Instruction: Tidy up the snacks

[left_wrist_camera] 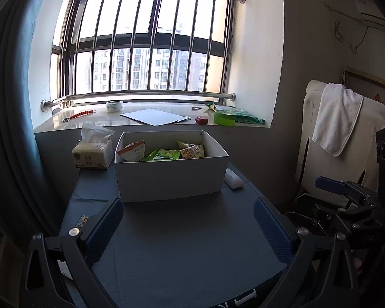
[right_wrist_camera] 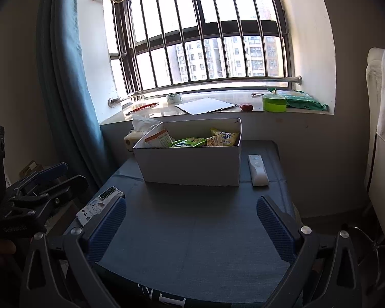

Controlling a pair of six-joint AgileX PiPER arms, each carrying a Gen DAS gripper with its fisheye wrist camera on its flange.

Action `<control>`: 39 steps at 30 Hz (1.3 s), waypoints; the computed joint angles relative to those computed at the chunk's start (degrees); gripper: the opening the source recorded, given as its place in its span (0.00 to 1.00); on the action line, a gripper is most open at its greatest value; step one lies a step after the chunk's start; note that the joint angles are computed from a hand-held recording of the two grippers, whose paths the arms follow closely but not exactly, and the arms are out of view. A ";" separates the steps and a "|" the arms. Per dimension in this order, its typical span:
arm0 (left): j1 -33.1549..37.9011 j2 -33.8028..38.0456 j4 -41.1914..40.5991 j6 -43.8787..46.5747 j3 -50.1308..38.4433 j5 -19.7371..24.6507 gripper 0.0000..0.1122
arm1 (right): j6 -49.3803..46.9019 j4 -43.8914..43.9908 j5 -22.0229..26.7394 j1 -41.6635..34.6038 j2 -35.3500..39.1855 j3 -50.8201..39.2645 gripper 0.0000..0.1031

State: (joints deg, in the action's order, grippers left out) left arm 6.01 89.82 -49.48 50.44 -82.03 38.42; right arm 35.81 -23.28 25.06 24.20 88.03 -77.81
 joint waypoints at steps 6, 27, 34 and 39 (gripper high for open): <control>0.02 -0.13 -0.06 0.21 0.13 0.11 0.92 | -0.14 0.07 0.11 0.11 0.14 -0.17 1.00; -0.13 -0.04 0.77 -0.04 0.04 0.39 0.92 | -0.40 -0.07 0.04 0.41 0.17 0.09 1.00; -0.37 0.14 0.96 -0.21 0.09 0.17 0.92 | -0.35 -0.13 0.23 0.50 0.27 0.05 1.00; -0.27 0.02 0.83 0.11 0.33 0.16 0.92 | -0.54 -0.13 0.28 0.64 0.12 0.13 1.00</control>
State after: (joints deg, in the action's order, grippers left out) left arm 5.74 89.83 -48.65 50.55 -81.70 38.58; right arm 35.27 -23.41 25.34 24.84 88.15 -77.68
